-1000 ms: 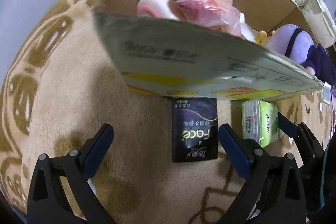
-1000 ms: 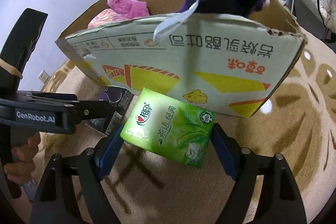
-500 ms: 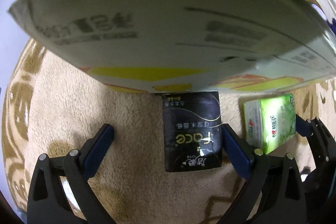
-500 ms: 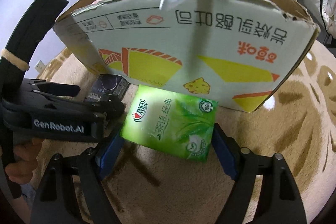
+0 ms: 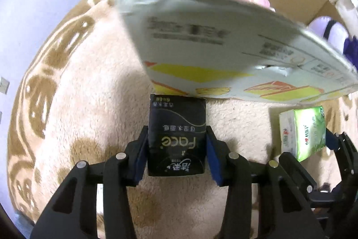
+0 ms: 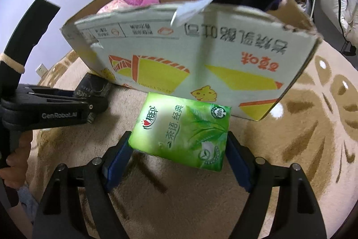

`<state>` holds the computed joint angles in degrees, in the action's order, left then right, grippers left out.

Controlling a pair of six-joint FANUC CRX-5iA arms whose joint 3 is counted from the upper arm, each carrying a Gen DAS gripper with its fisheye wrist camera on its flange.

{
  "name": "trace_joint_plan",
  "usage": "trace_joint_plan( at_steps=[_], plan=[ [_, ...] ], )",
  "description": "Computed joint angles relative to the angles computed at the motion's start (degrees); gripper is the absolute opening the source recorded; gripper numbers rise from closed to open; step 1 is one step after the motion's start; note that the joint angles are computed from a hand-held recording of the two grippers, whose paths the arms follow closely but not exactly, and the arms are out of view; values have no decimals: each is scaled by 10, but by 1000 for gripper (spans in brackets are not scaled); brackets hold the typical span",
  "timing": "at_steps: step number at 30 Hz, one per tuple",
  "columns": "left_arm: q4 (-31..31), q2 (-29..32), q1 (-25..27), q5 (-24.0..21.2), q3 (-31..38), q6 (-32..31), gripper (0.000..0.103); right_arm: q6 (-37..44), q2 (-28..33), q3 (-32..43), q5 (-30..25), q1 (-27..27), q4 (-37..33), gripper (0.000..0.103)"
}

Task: Organize soft objects
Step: 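Grasp the black Face mask pack with the left tool while the right tool grasps the green tissue pack, then carry both packs over the box and release them inside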

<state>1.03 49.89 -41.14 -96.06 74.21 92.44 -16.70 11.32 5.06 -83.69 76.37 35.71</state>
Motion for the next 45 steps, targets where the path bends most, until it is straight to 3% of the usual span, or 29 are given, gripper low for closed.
trace_joint_plan(
  at_steps=[9, 15, 17, 21, 30, 40, 45],
  plan=[
    [-40, -143, 7, 122, -199, -9, 44, -14, 3, 17, -44, 27, 48, 84],
    [-63, -200, -10, 152, -231, -9, 44, -9, 15, 39, -71, 41, 83, 84],
    [-75, -237, -16, 183, -268, -8, 44, -3, 19, 48, -81, 47, 99, 84],
    [-128, -269, -39, 214, -280, 2, 44, 13, 37, 76, -108, 60, 130, 84],
    [-163, -286, -53, 254, -282, -8, 44, 46, 46, 97, -133, 60, 180, 84],
    [-127, -245, -39, 276, -241, -20, 44, 70, 44, 84, -126, 36, 185, 84],
    [-111, -204, -32, 271, -187, -24, 44, 71, 33, 66, -112, 18, 184, 84]
  ],
)
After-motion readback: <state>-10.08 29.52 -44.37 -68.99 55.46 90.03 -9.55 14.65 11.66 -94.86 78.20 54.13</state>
